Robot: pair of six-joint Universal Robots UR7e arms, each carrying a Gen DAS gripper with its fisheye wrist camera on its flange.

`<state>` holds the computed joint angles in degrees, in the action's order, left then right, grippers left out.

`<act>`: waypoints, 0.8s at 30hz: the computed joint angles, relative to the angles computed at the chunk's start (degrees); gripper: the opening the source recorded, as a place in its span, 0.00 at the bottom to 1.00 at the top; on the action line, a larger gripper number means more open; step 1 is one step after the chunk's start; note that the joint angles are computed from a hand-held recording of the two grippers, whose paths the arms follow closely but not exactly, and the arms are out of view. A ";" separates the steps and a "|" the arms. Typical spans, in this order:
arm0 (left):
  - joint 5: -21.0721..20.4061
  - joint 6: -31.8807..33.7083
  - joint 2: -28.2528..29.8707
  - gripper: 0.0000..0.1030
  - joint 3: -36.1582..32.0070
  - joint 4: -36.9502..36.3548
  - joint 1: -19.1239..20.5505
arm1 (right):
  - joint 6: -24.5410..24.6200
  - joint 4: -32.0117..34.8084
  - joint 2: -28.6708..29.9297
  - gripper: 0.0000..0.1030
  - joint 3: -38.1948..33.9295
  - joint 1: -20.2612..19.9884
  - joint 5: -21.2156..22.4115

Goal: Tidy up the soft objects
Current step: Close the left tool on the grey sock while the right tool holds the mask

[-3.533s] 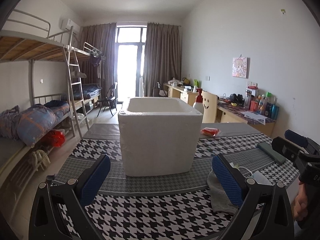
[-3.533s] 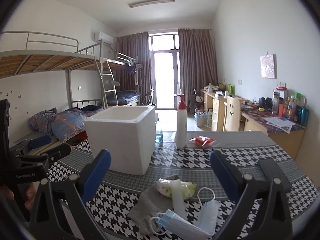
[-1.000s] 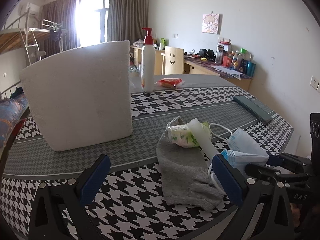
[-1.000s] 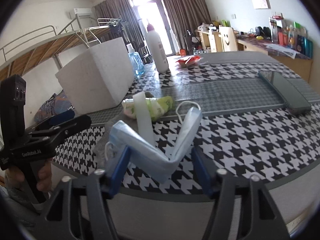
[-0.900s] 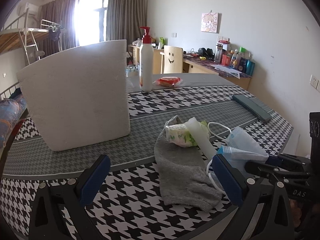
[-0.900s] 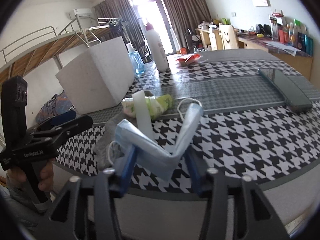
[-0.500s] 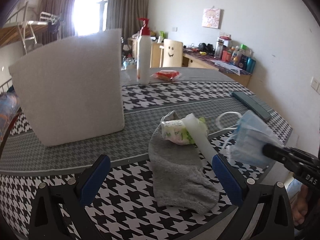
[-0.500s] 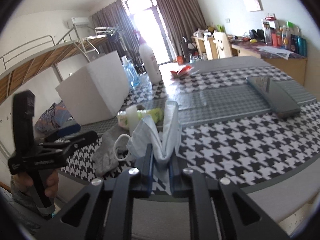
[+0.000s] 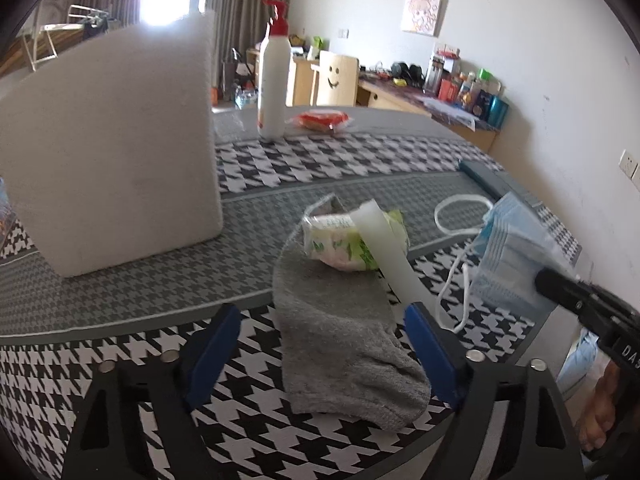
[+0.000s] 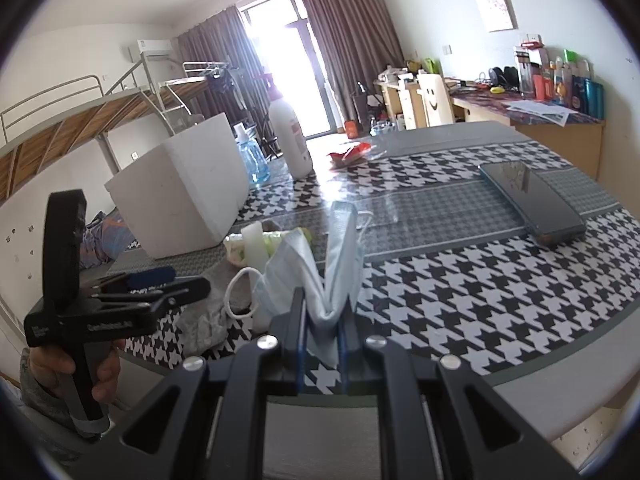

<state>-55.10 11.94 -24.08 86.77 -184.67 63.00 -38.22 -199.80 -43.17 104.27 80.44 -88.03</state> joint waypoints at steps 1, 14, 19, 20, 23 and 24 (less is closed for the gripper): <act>-0.10 -0.33 -0.12 0.78 -0.02 0.71 0.00 | 0.03 -0.19 -0.02 0.15 0.00 0.00 0.06; 1.32 -1.69 0.72 0.55 -1.89 6.25 -0.23 | 0.14 -0.64 -0.42 0.15 0.45 -0.62 1.22; 2.85 -1.19 1.39 0.48 -2.74 7.14 -0.58 | 0.41 -0.32 -0.64 0.15 0.62 -0.89 1.80; 3.27 -1.05 1.54 0.47 -2.89 7.12 -0.64 | 0.45 -0.14 -0.71 0.16 0.62 -0.92 1.89; 3.54 -0.93 1.69 0.46 -3.18 7.26 -0.65 | 0.64 0.30 -0.78 0.16 0.57 -1.00 2.39; 3.15 -1.08 1.55 0.44 -3.10 7.27 -0.54 | 0.62 0.44 -0.84 0.16 0.55 -1.05 2.52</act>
